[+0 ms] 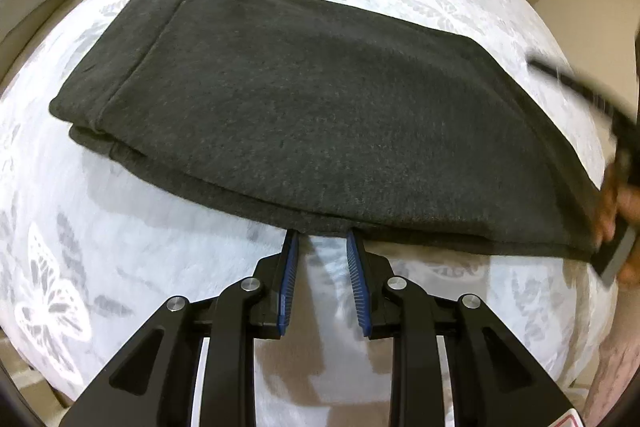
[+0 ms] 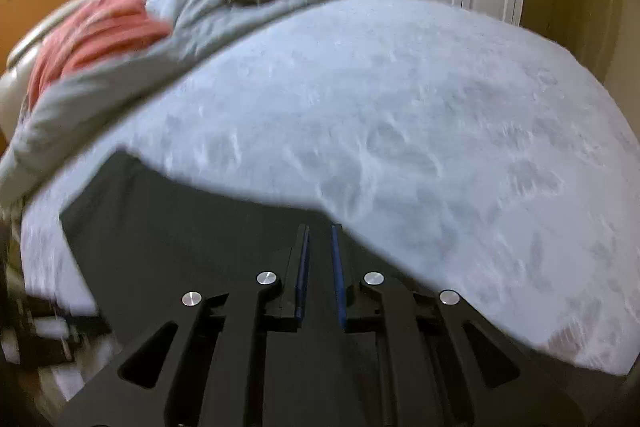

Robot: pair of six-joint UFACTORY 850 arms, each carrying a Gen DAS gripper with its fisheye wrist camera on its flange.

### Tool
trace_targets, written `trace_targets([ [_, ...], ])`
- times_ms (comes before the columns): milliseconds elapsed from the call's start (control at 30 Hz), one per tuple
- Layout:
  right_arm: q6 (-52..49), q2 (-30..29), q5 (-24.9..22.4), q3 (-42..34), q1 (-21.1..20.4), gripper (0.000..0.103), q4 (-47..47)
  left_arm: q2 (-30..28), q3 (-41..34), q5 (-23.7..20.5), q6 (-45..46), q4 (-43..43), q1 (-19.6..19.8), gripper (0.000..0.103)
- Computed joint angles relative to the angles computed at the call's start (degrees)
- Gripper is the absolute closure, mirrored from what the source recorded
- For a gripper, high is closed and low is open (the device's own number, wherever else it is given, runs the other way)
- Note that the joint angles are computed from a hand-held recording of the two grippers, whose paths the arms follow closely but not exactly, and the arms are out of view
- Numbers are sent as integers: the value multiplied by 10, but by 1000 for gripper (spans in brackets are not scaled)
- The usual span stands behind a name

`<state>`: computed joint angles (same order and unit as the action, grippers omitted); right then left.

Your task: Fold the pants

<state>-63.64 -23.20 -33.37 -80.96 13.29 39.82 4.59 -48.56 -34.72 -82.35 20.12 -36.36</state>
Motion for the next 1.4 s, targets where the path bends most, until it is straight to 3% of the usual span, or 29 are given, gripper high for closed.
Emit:
trace_targets([
  [100,100,-17,49,14,-28,93,-124,1,-8,-20,-36,32,-16,78],
  [133,119,-13,29,5,-56,95,-120,2,-11,-25,-46,44,-24,78],
  [200,118,8,41,16,-99,93,-91,3,-21,-40,-63,74,-42,77],
  [267,102,26,48,18,-158,86,-56,-9,-42,-77,-95,126,-66,72],
  [333,115,31,73,15,-208,57,-53,-27,-66,-114,-120,170,-85,64],
  [367,132,28,91,9,-244,53,-52,-38,-79,-131,-132,191,-93,61],
  [433,221,14,112,-10,-294,53,-103,-59,-107,-163,-156,232,-111,50],
  [533,328,-36,97,-75,-376,53,-137,-84,-138,-170,-168,255,-122,44],
  [700,283,-91,57,-138,-433,52,-76,-147,-189,-153,-175,274,-128,40],
  [833,233,-128,40,-175,-428,26,-42,-182,-212,-138,-179,300,-126,36],
  [867,218,-138,39,-186,-425,24,-43,-190,-216,-134,-181,307,-126,36],
  [900,206,-141,37,-186,-420,24,-47,-199,-220,-130,-180,312,-125,36],
  [933,201,-152,28,-196,-414,31,-64,-202,-221,-129,-179,314,-124,36],
  [967,209,-150,29,-188,-405,72,-80,-205,-221,-130,-176,315,-123,36],
  [1000,203,-148,32,-184,-404,89,-79,-210,-223,-134,-172,313,-121,36],
  [1033,183,-139,34,-176,-406,95,-53,-211,-222,-134,-171,311,-120,36],
  [1133,142,-93,57,-150,-414,99,26,-214,-224,-144,-157,292,-113,36],
  [1200,192,-80,109,-130,-416,98,-40,-217,-228,-151,-144,274,-106,36],
  [1233,244,-96,107,-134,-420,91,-100,-219,-229,-153,-141,269,-103,36],
  [1300,344,-127,43,-163,-432,91,-171,-215,-226,-159,-143,266,-101,36],
  [1333,360,-128,25,-165,-437,91,-171,-211,-222,-164,-151,268,-102,36],
  [1400,324,-107,38,-146,-442,90,-130,-197,-210,-161,-167,271,-101,36],
])
